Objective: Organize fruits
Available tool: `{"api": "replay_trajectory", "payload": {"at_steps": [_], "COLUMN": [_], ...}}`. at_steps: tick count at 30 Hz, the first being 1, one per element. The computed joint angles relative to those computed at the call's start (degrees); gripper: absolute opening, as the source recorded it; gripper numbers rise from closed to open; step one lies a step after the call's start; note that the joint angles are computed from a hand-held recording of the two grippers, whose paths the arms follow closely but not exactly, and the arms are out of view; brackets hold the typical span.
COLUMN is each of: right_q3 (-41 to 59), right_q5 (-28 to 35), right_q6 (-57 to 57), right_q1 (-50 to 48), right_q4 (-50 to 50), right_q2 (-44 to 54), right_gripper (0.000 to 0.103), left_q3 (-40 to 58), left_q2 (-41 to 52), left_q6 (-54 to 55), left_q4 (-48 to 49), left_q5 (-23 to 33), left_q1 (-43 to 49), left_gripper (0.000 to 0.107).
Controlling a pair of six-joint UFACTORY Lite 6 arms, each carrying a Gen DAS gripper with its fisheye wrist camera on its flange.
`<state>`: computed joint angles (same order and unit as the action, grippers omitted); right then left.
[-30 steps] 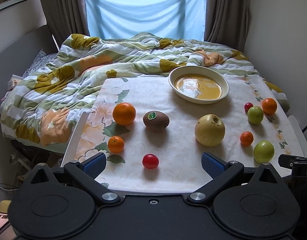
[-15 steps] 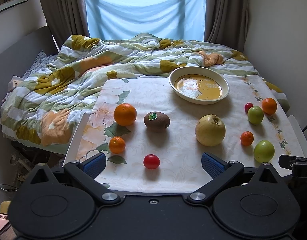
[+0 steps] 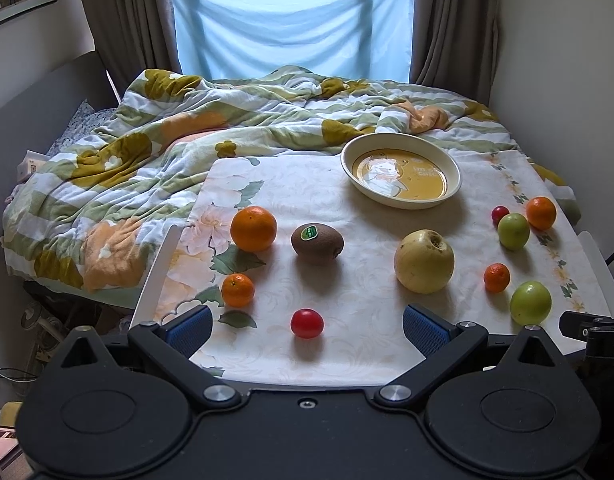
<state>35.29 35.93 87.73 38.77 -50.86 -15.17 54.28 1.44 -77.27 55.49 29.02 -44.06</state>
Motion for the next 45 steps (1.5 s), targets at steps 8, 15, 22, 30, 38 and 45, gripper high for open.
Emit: {"api": "replay_trajectory", "payload": {"at_steps": [8, 15, 22, 30, 38, 45], "right_q3": [-0.1, -0.2, -0.5, 0.6, -0.7, -2.5], "right_q5": [0.2, 0.2, 0.6, -3.0, -10.7, -13.0], "right_q6": [0.7, 0.7, 1.8, -0.5, 13.5, 39.6], "right_q1": [0.3, 0.3, 0.9, -2.1, -6.5, -9.5], "right_q4": [0.0, -0.1, -1.0, -2.4, -19.7, -47.4], "right_q2": [-0.1, -0.2, -1.7, 1.1, 10.0, 19.6], "right_gripper": [0.103, 0.103, 0.103, 0.103, 0.103, 0.103], "left_q3": [0.0, -0.3, -0.5, 0.5, 1.0, 1.2], "left_q2": [-0.2, -0.4, 0.0, 5.9, 16.3, 24.3], "left_q6": [0.9, 0.7, -1.5, -8.5, -24.6, -49.8], "left_q4": [-0.6, -0.1, 1.7, 8.6, 24.4, 48.9], "left_q5": [-0.2, -0.2, -0.7, 0.9, -2.5, -4.6], "left_q1": [0.4, 0.7, 0.8, 0.6, 2.5, 5.1], "left_gripper": [0.103, 0.103, 0.103, 0.103, 0.103, 0.1]}}
